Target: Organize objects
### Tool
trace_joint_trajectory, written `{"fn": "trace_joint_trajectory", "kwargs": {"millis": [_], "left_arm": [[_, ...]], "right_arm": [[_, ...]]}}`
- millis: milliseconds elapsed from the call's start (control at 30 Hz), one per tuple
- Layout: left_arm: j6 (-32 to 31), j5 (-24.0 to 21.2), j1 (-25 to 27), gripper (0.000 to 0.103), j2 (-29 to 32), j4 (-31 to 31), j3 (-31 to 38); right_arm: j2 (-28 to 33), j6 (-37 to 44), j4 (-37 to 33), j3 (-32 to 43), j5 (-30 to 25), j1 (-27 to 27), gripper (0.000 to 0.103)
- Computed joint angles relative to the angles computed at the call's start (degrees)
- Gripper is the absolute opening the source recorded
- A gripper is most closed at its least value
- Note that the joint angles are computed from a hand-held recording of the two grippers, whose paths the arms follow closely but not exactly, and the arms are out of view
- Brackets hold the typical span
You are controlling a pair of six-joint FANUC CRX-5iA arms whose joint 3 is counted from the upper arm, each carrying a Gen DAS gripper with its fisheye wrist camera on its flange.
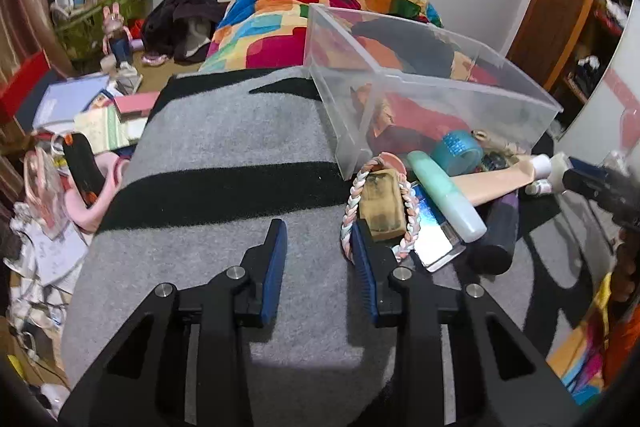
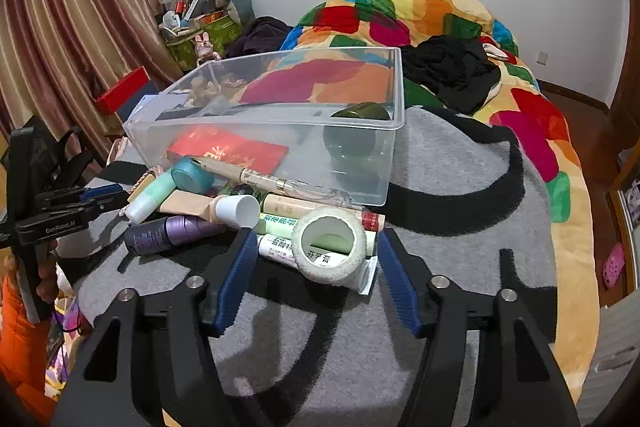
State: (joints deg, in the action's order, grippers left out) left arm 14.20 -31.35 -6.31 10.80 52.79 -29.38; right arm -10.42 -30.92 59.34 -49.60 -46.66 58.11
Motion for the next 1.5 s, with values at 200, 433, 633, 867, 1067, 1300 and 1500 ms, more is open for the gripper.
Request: {"fn": "trace_joint_trajectory", "kwargs": {"millis": [200, 433, 633, 867, 1067, 1300, 1500], "left_arm": [[-1.37, 4.81, -2.64, 0.024, -0.03, -0.65, -0.46], [-6.2, 9.78, -4.82, 0.003, -2.18, 2.45, -3.81], [-10.0, 7.91, -3.93, 0.003, -4.59, 9.12, -5.78], [-16.98, 4.67, -4.15, 0.002, -8.82, 19.15, -7.73], [-20.97, 2.96, -5.36, 0.002, -10.31, 23.52, -8.32], [-23.84, 2.17, -7.06, 0.002, -10.4, 28.86, -7.85], [-26.31, 2.52, -8.88, 0.002, -9.72, 34.86, -6.55]], "right_arm": [[0.97, 0.18, -0.73, 0.3, 1.28, -1.06, 0.036], [0.53, -1.3, 0.95, -0.31, 0.06, 0.0, 0.035], [-0.18, -1.19, 2.05, -0.15, -1.38, 1.08, 0.035], [-0.93, -2.37, 4.94, 0.23, -2.69, 1.47, 0.035], [-1.5, -2.79, 7.44, 0.73, -3.68, 1.15, 0.035], [-1.07, -2.05, 10.45, 2.07, -3.14, -1.35, 0.035], [-0.36, -1.71, 13.49, 3.49, -2.02, -4.19, 0.035]]}}
